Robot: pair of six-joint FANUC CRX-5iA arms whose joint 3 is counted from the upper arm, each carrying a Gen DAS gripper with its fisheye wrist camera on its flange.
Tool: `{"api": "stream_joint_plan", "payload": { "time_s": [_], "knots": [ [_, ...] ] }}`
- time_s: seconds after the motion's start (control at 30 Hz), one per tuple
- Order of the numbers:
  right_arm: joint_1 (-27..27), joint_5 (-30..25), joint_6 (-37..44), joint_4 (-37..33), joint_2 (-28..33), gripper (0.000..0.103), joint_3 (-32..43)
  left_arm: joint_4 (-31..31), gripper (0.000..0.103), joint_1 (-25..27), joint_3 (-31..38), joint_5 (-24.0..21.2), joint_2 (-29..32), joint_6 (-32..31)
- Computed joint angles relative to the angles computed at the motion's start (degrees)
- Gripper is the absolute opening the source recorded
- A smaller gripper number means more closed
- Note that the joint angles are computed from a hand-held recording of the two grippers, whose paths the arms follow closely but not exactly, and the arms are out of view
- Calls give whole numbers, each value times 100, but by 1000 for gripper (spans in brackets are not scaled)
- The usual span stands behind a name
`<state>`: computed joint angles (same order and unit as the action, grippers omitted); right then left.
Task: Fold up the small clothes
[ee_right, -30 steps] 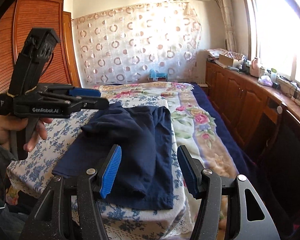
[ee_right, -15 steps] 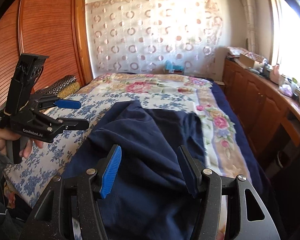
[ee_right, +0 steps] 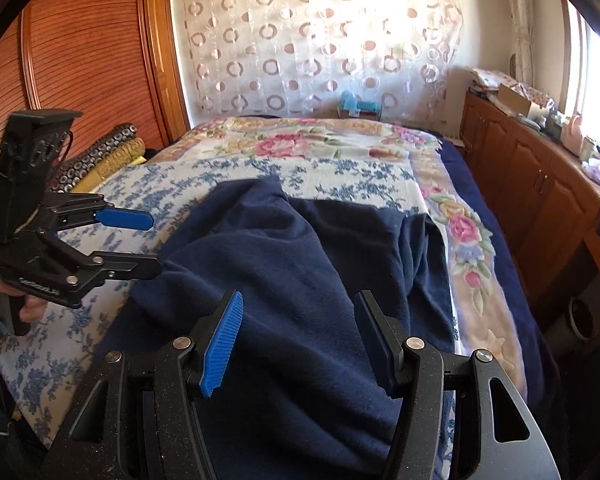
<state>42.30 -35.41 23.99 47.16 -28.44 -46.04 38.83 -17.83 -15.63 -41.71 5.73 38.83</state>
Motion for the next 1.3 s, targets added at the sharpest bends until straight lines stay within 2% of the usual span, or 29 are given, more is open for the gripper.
{"api": "stream_joint_plan", "payload": {
  "time_s": [0.03, 0.27, 0.37, 0.4, 0.53, 0.63, 0.77, 0.93, 1.0, 1.07, 1.1, 1.13, 1.2, 1.3],
  "knots": [
    [-6, -29, 41, -55, -2, 60, 17, -87, 51, -19, 51, -77, 30, 52],
    [128, -279, 84, -208, -266, 60, -36, -143, 38, -117, 73, -477, 62, -107],
    [234, -398, -2, -158, -389, 60, -107, -308, 15, -174, 155, -599, 88, -8],
    [263, -404, -68, -111, -430, 60, -161, -304, 10, -195, 162, -577, 76, -4],
    [290, -458, -278, 53, -619, 60, -289, 41, 9, -310, 275, -391, 55, -79],
    [246, -415, -420, 156, -780, 60, -387, 183, 9, -498, 654, -110, 208, -57],
    [198, -443, -638, 365, -890, 60, -491, 107, 9, -729, 1551, -22, 765, 177],
    [23, -340, -818, 434, -940, 60, -595, -442, 9, -1016, 2697, 61, 1509, 664],
    [20, -459, -871, 470, -949, 60, -623, -365, 9, -1047, 3003, -49, 1790, 646],
    [-13, -493, -894, 417, -937, 60, -633, -535, 13, -1070, 3332, -202, 2016, 796],
    [-13, -537, -903, 395, -918, 60, -621, -607, 23, -1087, 3460, -269, 2114, 873],
    [-64, -514, -865, 340, -879, 60, -602, -549, 37, -1075, 3468, -321, 2141, 839],
    [-63, -579, -804, 240, -820, 60, -552, -353, 49, -1076, 3343, -285, 2120, 645],
    [-88, -540, -635, 33, -741, 60, -462, -218, 80, -1022, 3031, -215, 1948, 455]
  ]
}}
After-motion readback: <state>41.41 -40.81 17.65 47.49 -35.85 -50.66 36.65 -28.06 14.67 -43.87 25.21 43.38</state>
